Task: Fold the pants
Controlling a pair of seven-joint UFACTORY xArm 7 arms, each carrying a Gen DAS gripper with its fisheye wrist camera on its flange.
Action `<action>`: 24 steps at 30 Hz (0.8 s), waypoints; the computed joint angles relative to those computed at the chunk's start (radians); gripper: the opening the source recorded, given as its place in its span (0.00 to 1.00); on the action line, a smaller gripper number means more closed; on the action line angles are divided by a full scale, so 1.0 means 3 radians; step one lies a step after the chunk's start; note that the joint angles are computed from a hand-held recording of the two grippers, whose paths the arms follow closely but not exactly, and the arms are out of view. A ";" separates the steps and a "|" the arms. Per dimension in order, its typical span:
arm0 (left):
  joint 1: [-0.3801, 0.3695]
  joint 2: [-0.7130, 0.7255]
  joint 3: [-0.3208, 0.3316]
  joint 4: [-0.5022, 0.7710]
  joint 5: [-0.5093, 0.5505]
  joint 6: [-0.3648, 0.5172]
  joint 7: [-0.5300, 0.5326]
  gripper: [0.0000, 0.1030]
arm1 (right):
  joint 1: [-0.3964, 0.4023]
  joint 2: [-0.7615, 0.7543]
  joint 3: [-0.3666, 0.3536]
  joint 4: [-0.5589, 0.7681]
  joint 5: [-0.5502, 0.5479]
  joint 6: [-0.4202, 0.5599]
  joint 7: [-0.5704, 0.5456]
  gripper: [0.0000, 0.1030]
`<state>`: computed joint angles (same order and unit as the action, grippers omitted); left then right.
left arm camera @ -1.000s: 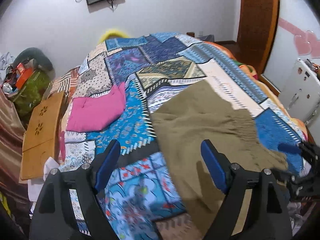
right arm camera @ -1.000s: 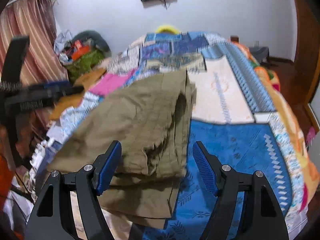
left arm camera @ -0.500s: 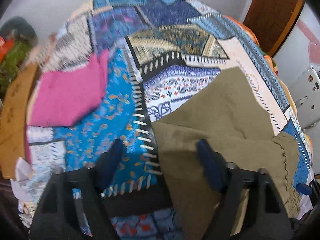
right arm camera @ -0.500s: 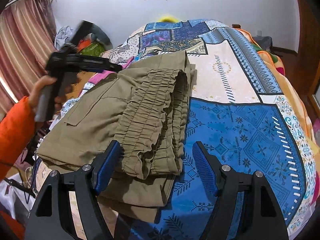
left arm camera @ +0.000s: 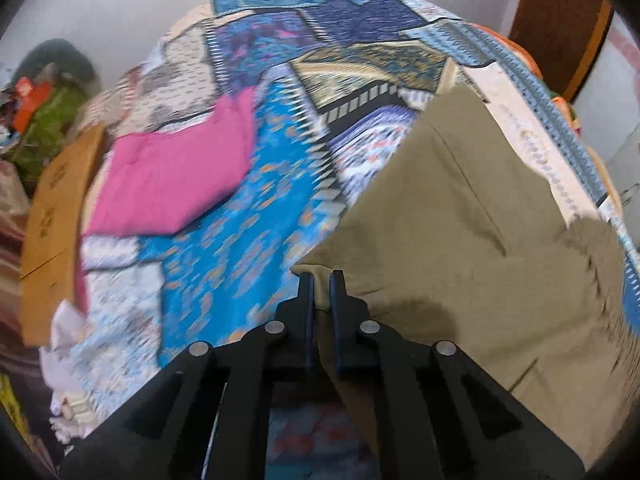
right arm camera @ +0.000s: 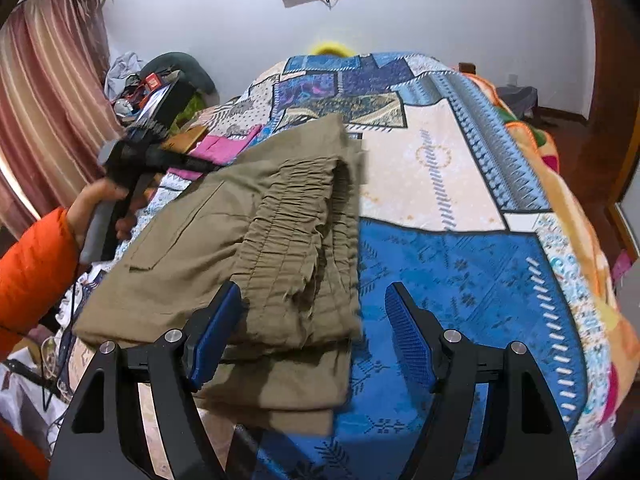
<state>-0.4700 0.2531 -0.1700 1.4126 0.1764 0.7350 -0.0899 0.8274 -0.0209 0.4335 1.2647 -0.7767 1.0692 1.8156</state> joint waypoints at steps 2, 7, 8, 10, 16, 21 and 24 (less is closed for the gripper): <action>0.0037 -0.0223 0.0026 -0.0274 0.0023 -0.0049 -0.0047 0.08 | 0.0011 -0.0004 0.0013 0.0038 -0.0022 0.0059 -0.0003 0.68; 0.0185 -0.0898 -0.0013 -0.1055 -0.0070 -0.0231 0.0038 0.08 | 0.0068 0.0040 0.0043 0.0153 -0.0112 0.0147 0.0035 0.69; 0.0203 -0.1043 -0.0027 -0.1209 -0.0137 -0.0278 0.0099 0.08 | 0.0081 0.0058 0.0042 0.0173 -0.0125 0.0143 0.0055 0.69; 0.0224 -0.1243 -0.0030 -0.1408 -0.0376 -0.0296 0.0238 0.08 | 0.0113 0.0099 0.0038 0.0207 -0.0134 0.0103 0.0102 0.69; 0.0227 -0.1585 -0.0033 -0.1718 -0.0818 -0.0308 0.0421 0.08 | 0.0230 0.0286 -0.0033 0.0307 -0.0025 0.0074 0.0051 0.69; 0.0228 -0.1765 -0.0006 -0.1898 -0.0995 -0.0358 0.0508 0.16 | 0.0260 0.0255 -0.0118 0.0143 0.0106 0.0077 0.0097 0.68; 0.0268 -0.1863 -0.0039 -0.1982 -0.0911 -0.0354 0.0480 0.16 | 0.0202 0.0159 -0.0131 -0.0010 0.0141 0.0005 0.0158 0.68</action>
